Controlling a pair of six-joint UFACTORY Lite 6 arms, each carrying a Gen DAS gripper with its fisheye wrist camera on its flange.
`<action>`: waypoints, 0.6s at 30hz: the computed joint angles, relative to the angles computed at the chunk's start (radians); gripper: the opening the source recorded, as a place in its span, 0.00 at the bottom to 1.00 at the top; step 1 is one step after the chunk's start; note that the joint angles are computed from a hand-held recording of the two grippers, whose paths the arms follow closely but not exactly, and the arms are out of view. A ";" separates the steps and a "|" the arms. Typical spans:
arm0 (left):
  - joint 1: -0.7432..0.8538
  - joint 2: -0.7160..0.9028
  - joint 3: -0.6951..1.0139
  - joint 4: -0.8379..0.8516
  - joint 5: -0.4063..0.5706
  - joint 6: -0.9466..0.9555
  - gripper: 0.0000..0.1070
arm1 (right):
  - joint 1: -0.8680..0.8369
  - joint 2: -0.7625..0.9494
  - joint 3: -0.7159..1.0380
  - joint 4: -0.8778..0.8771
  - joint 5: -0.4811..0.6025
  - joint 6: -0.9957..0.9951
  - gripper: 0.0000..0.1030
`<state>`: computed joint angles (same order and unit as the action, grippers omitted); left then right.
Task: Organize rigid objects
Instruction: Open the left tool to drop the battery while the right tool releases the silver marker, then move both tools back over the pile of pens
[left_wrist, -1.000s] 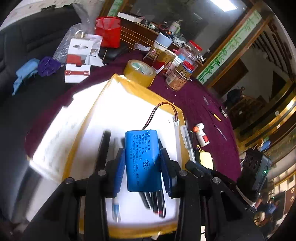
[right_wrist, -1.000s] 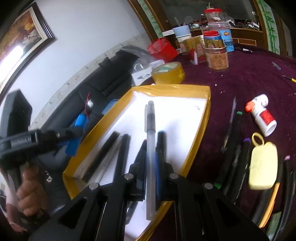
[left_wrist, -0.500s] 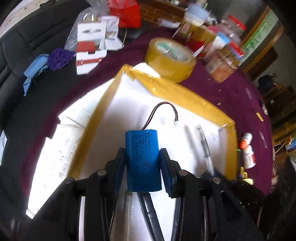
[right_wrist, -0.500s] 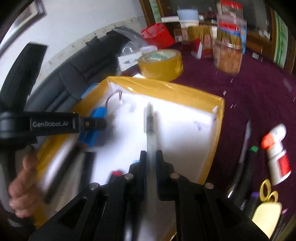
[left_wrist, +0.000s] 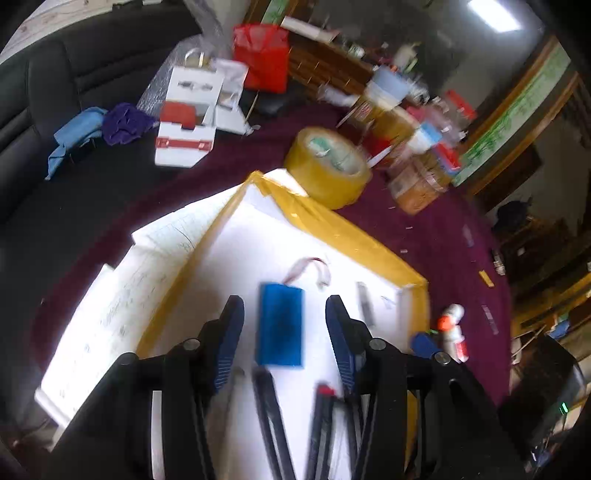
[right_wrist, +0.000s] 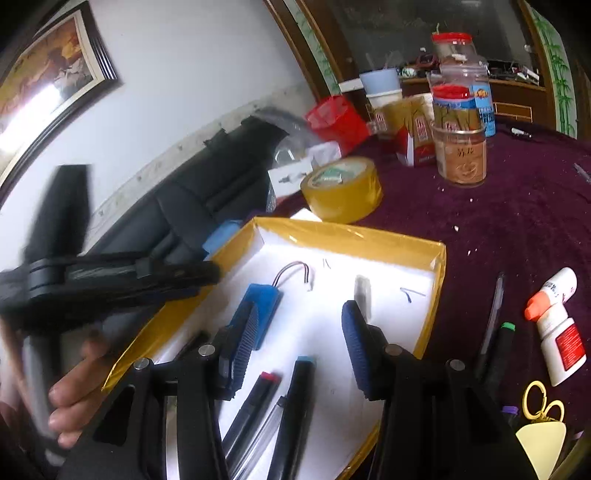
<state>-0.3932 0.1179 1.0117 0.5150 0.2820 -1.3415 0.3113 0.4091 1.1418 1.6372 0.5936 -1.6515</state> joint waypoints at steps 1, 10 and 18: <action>-0.038 -0.053 -0.043 0.089 0.009 -0.105 0.41 | -0.002 -0.009 -0.010 0.017 0.005 -0.021 0.41; -0.458 -0.240 -0.174 0.502 0.181 -0.675 0.46 | -0.257 -0.335 -0.383 -0.066 0.323 -0.066 0.41; -0.634 0.051 0.107 0.410 0.162 -0.569 0.46 | -0.940 -0.401 -0.499 -0.427 0.483 -0.048 0.23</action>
